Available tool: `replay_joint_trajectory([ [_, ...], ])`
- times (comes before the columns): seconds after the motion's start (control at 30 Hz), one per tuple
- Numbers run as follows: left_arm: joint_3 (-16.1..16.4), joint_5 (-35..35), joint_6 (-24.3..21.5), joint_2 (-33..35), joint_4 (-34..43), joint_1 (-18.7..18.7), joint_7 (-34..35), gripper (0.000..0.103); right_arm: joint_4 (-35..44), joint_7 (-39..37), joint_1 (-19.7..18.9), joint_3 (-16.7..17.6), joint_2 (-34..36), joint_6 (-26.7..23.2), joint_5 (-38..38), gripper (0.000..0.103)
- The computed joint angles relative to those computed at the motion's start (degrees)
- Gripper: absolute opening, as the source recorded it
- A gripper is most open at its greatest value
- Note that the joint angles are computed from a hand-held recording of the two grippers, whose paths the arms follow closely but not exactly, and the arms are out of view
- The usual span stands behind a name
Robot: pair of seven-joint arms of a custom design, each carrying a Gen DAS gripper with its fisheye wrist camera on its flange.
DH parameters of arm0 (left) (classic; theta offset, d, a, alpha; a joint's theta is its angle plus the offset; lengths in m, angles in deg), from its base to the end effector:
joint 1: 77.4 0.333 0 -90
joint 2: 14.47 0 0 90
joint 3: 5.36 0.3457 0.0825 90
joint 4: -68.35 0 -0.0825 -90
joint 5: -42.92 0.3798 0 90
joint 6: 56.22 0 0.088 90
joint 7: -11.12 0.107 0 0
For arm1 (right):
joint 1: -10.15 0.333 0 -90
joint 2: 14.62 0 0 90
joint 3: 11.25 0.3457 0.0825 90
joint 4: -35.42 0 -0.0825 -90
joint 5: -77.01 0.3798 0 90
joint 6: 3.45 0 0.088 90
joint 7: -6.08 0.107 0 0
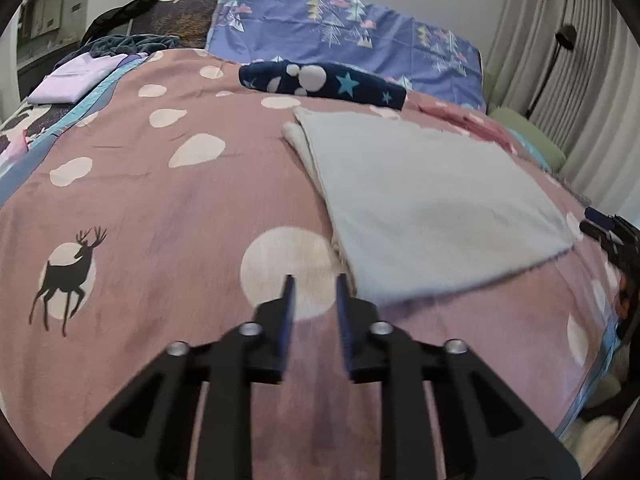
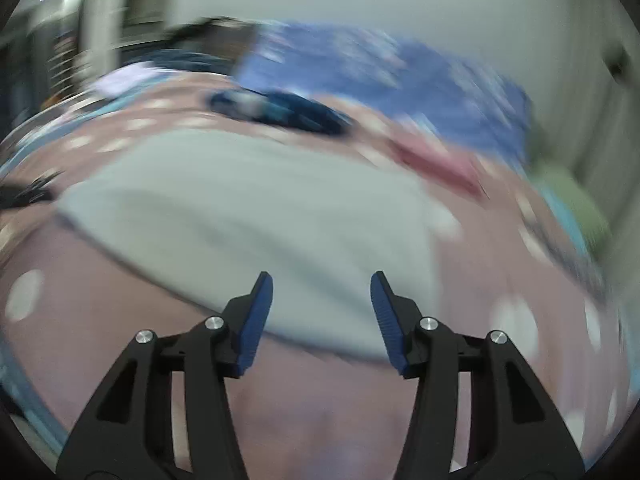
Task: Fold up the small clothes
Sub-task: 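Open both tools and release the folded shirt, then grasp the folded shirt edge with the left tool while the right tool grasps the other corner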
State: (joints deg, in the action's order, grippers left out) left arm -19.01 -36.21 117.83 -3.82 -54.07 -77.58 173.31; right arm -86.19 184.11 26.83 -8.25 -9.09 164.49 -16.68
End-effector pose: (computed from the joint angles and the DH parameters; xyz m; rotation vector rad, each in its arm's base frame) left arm 0.5749 -0.0593 0.3896 -1.7101 1.9723 -1.0230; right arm 0.5095 0.2491 0.4284 -1.9259 1.3696 -0.9261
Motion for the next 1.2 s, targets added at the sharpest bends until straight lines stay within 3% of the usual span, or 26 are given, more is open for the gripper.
replay_joint_trajectory([
  [0.1, 0.03, -1.09, -1.03, 1.01, 0.85, 0.19, -0.62, 0.029, 6.36, -7.26, 2.24, 2.14, 6.04, 6.25, 1.16, 0.054],
  [0.17, 1.41, 5.28, -1.62, 1.92, 0.2, -0.73, -7.67, 0.037, 10.26, -17.91, 5.3, 3.22, 10.54, 5.63, 6.49, 0.054],
  [0.27, -1.35, -3.47, -5.18, 2.21, 0.49, 3.43, 0.81, 0.039, 16.28, -28.47, 10.13, 3.78, 16.19, 3.1, 8.88, 0.054],
  [0.4, 1.14, -11.83, -10.15, 1.5, 0.08, 3.31, 5.45, 0.039, 23.09, -38.82, 14.93, 3.18, 22.26, -1.7, 13.3, 0.054],
  [0.5, 2.9, -14.0, -12.05, 1.35, -0.1, 2.34, 6.61, 0.039, 27.52, -40.95, 18.73, 0.78, 25.59, -7.0, 14.61, 0.054],
  [0.57, 3.8, -15.19, -13.9, 1.31, -0.26, 2.26, 7.16, 0.039, 30.48, -38.12, 22.87, -2.43, 27.61, -11.37, 11.38, 0.056],
  [0.7, 5.2, -17.01, -19.39, 1.37, -0.42, 3.24, 6.83, 0.039, 33.77, -36.97, 27.3, -6.13, 29.89, -14.46, 10.06, 0.056],
  [0.8, 5.86, -18.14, -22.5, 1.36, -0.71, 3.88, 6.64, 0.039, 35.97, -35.51, 28.35, -7.77, 31.66, -13.93, 9.2, 0.048],
  [0.83, 5.96, -18.2, -22.76, 1.33, -0.73, 3.86, 6.53, 0.039, 36.77, -36.48, 28.15, -7.81, 32.26, -13.58, 10.15, 0.03],
  [0.87, 6.02, -17.94, -22.57, 1.28, -0.71, 3.72, 6.23, 0.039, 37.45, -38.86, 27.56, -7.35, 32.78, -13.32, 12.76, 0.004],
  [0.97, 6.13, -13.02, -21.47, 0.97, -0.09, 3.22, -0.28, 0.04, 36.38, -37.35, 27.87, -9.03, 32.0, -10.6, 14.29, 0.002],
  [1.03, 6.21, -9.76, -23.64, 1.23, 1.48, 4.03, -4.46, 0.045, 35.57, -35.95, 27.13, -9.23, 31.25, -8.19, 15.68, 0.002],
  [1.1, 6.12, -8.63, -25.65, 2.98, 5.69, 4.98, -5.61, 0.046, 34.97, -38.8, 24.94, -7.87, 31.01, -5.61, 21.54, 0.002],
  [1.2, 5.31, -1.18, -27.05, 9.24, 15.27, 5.62, -12.08, 0.046, 34.2, -42.54, 23.22, -6.76, 30.88, -3.14, 28.61, 0.002],
])
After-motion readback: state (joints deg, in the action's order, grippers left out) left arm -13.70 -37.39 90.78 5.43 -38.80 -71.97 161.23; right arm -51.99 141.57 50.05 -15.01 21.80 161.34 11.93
